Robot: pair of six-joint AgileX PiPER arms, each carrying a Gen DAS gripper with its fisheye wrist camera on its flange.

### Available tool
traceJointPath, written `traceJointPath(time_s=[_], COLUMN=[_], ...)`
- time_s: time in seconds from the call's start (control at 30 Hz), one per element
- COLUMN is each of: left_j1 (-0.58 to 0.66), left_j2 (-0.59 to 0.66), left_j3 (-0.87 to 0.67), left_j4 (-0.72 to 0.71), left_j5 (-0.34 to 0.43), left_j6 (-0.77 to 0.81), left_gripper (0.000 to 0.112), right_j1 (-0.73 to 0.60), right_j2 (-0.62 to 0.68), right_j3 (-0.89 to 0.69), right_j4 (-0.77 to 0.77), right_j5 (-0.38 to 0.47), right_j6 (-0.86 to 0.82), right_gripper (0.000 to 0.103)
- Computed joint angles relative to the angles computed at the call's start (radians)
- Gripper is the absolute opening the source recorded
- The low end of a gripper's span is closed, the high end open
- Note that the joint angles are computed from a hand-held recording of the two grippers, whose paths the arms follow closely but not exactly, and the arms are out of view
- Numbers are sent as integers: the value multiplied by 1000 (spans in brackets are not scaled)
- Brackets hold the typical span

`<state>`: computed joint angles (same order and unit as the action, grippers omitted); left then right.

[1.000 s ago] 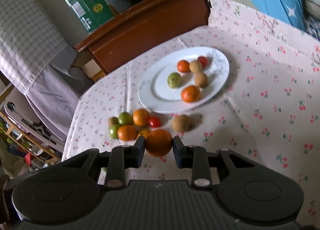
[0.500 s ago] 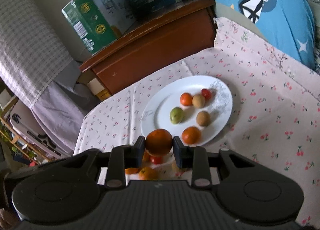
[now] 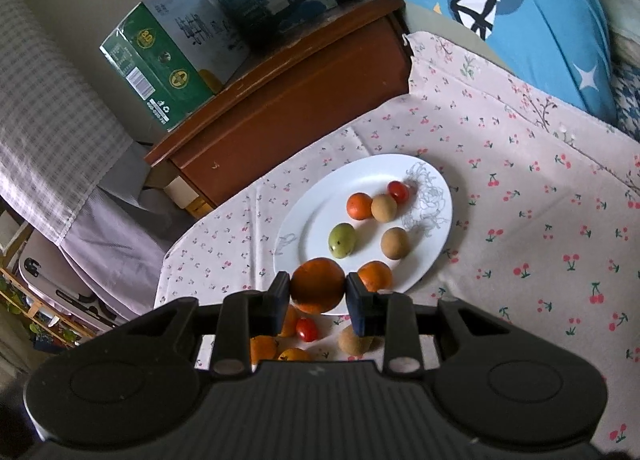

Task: Organize fruits
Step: 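Carry the green fruit and tangerine onto the plate and open both tools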

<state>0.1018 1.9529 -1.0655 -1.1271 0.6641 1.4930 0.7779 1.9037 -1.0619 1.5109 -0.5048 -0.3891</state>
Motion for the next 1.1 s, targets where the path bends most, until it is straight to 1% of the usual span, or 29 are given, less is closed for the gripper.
traceJointPath(time_s=[0.07,0.13,0.27,0.4,0.5,0.57,0.6,0.7,0.77,0.83,0.93,1.1], left_j1=[-18,-30,-48,-59,-70,-84,-92,-116,-124,-124,-114,-79], left_j2=[11,19,18,11,12,23,26,35,37,37,28,-12], left_j3=[5,4,8,14,11,1,0,-4,-3,-1,-1,-10], left_j4=[-22,-35,-69,-66,-58,-59,-64,-84,-96,-100,-83,-73], left_j5=[-40,-60,-72,-66,-83,-104,-120,-153,-162,-163,-151,-87], left_j6=[-2,-16,-23,-31,-63,-86,-91,-86,-77,-64,-69,-32], left_gripper=[23,23,23,23,24,32,33,32,28,20,20,20], right_j1=[0,0,-3,-1,-2,-1,-1,-3,-5,-9,-14,-35], right_j2=[-4,-8,-11,-12,-15,-15,-14,-10,-9,-9,-7,-9], right_j3=[3,4,6,6,10,11,10,6,6,6,6,14], right_j4=[-18,-29,-46,-50,-61,-66,-64,-61,-67,-69,-62,-93], right_j5=[0,-2,0,-6,-10,-10,-10,-3,3,13,24,55], right_j6=[14,20,37,39,54,63,61,59,63,63,62,112], right_gripper=[30,30,30,30,30,30,30,30,30,30,30,30])
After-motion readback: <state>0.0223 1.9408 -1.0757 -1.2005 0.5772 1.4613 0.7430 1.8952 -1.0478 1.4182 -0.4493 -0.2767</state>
